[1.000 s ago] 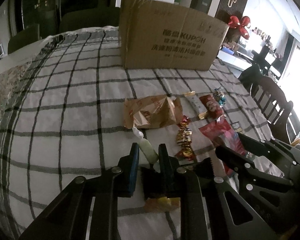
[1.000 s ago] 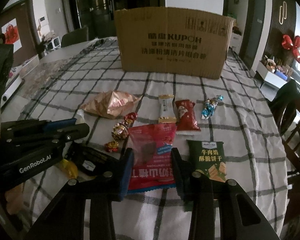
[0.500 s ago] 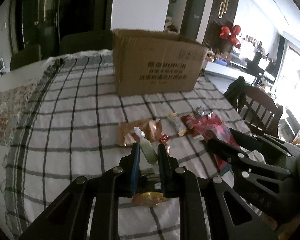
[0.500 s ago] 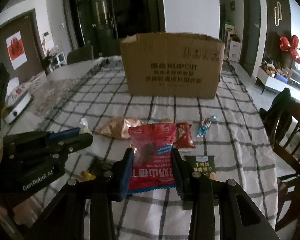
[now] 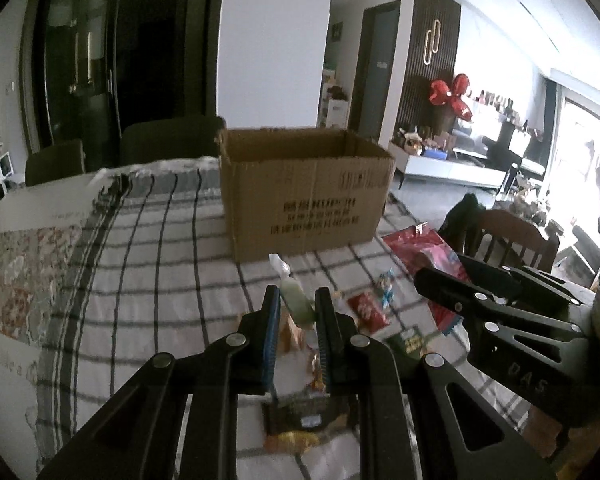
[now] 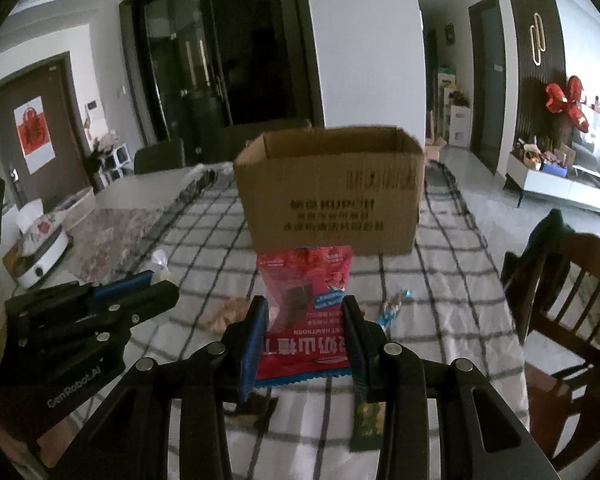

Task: Organize snacks
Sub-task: 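Carry both items into the cardboard box and open both tools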

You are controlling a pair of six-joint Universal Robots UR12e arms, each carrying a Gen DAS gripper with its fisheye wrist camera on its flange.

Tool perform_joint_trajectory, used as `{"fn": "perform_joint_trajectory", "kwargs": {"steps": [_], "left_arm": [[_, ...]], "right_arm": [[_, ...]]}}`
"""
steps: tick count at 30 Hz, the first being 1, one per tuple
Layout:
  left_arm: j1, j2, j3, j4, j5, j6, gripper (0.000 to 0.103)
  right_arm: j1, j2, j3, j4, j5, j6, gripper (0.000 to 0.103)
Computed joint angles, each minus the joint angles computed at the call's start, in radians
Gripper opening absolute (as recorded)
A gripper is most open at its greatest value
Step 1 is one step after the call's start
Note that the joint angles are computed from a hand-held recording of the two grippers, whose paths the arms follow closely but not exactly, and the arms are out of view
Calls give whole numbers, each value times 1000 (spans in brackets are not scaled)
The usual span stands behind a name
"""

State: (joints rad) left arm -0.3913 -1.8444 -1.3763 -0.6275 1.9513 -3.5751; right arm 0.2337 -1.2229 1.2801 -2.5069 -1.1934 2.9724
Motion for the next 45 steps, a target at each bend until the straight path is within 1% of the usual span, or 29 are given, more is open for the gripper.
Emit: {"fn": "perform_joint_trajectory", "kwargs": {"steps": [4, 8, 13, 16, 21, 25, 28, 33, 37, 41, 43, 44, 45], "left_arm": [[11, -15, 28, 20, -5, 27, 18], [29, -37, 68, 24, -40, 47, 18], [49, -72, 133, 19, -60, 81, 18], [60, -95, 175, 9, -66, 98, 18], [80, -132, 247, -12, -81, 119, 18], [99, -164, 305, -46, -94, 130, 18], [113, -189, 350, -85, -118, 141, 18], [134, -231, 415, -140, -144, 140, 18], [149, -259, 462, -184, -173, 131, 18], [155, -280, 493, -207, -167, 137, 19], [156, -286, 506, -221, -162, 138, 23], [155, -286, 506, -220, -151, 138, 29], [153, -287, 508, -216, -136, 136, 35]], "right_arm": [[-3, 22, -39, -13, 9, 23, 38], [-3, 52, -90, -16, 3, 38, 38], [-6, 103, -178, 19, 15, 60, 38], [-4, 135, -235, 23, 4, 59, 38], [-2, 198, -354, 65, -2, 60, 38], [2, 262, -473, 135, -1, 44, 38], [4, 306, -553, 184, -6, 28, 38], [9, 396, -714, 285, -20, 17, 38], [15, 456, -823, 350, -36, 5, 38], [18, 520, -942, 418, -53, 5, 38], [18, 548, -996, 447, -57, 0, 39], [21, 557, -1014, 455, -68, -2, 39], [22, 550, -1000, 446, -83, 1, 44]]}}
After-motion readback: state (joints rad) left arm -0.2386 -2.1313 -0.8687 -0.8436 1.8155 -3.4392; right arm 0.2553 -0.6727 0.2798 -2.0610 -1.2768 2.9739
